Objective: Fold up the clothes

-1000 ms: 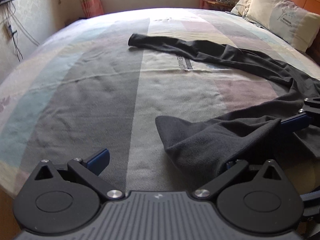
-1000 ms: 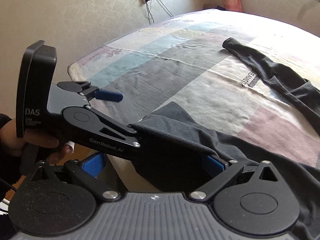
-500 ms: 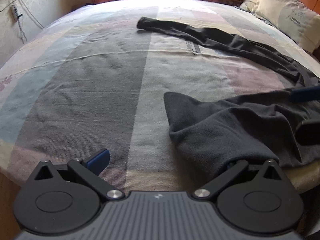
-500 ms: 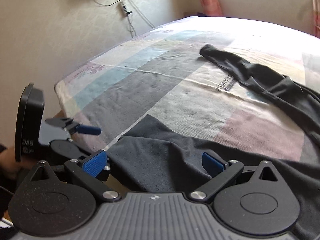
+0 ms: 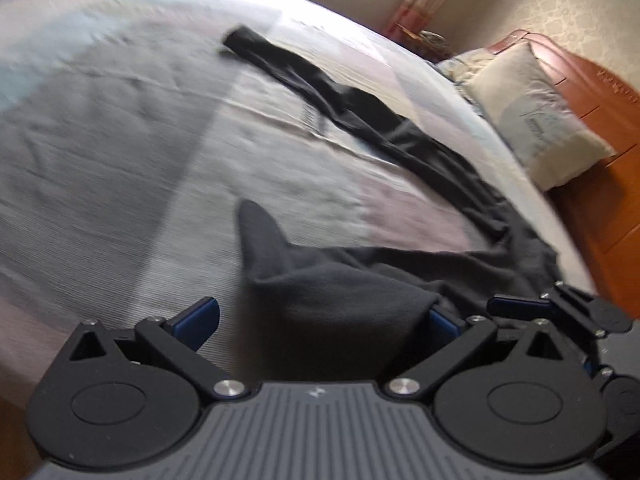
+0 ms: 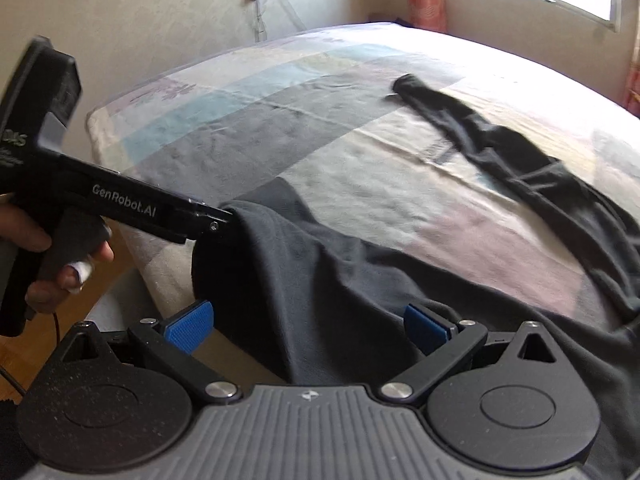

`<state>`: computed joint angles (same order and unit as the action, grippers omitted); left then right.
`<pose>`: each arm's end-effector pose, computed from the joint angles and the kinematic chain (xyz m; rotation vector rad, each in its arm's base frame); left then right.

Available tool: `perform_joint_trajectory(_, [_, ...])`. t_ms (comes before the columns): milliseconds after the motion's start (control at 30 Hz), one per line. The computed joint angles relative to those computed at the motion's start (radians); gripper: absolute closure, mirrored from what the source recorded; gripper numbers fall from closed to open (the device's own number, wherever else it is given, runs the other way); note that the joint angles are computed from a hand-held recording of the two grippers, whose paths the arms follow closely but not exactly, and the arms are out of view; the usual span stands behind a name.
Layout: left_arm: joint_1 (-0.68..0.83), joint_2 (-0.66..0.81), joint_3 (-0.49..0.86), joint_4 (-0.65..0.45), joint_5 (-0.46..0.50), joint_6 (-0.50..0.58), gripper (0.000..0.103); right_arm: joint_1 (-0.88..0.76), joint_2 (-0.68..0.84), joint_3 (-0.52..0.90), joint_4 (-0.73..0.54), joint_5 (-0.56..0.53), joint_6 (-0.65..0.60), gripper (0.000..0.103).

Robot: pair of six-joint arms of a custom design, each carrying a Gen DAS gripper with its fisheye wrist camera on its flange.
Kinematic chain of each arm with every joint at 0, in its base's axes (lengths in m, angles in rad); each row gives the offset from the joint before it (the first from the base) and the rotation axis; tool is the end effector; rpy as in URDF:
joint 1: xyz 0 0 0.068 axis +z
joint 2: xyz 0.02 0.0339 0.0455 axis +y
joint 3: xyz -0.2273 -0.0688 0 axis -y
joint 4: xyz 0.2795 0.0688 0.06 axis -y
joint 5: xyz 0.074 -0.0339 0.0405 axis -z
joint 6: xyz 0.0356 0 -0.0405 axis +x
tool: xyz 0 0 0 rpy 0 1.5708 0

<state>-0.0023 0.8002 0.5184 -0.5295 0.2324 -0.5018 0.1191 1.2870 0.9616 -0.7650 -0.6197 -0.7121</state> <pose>0.2216 -0.0087 0.1777 -0.4875 2.3661 -0.5130 0.2835 0.0547 0.2079 -1.1657 2.1653 0.5752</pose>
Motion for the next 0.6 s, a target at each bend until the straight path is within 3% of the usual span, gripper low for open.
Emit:
perform_joint_trajectory(333, [-0.162, 0.248, 0.168, 0.230, 0.122, -0.080, 0.001, -0.339, 0.037, 0.011, -0.067, 0.012, -0.087, 0.000])
perform_joint_trajectory(467, [-0.249, 0.417, 0.319, 0.226, 0.071, -0.038, 0.001, -0.410, 0.067, 0.007, -0.063, 0.002, -0.077, 0.000])
perform_joint_trajectory(600, [-0.302, 0.431, 0.368, 0.167, -0.012, 0.018, 0.001, -0.456, 0.087, 0.012, -0.066, -0.036, -0.072, 0.000])
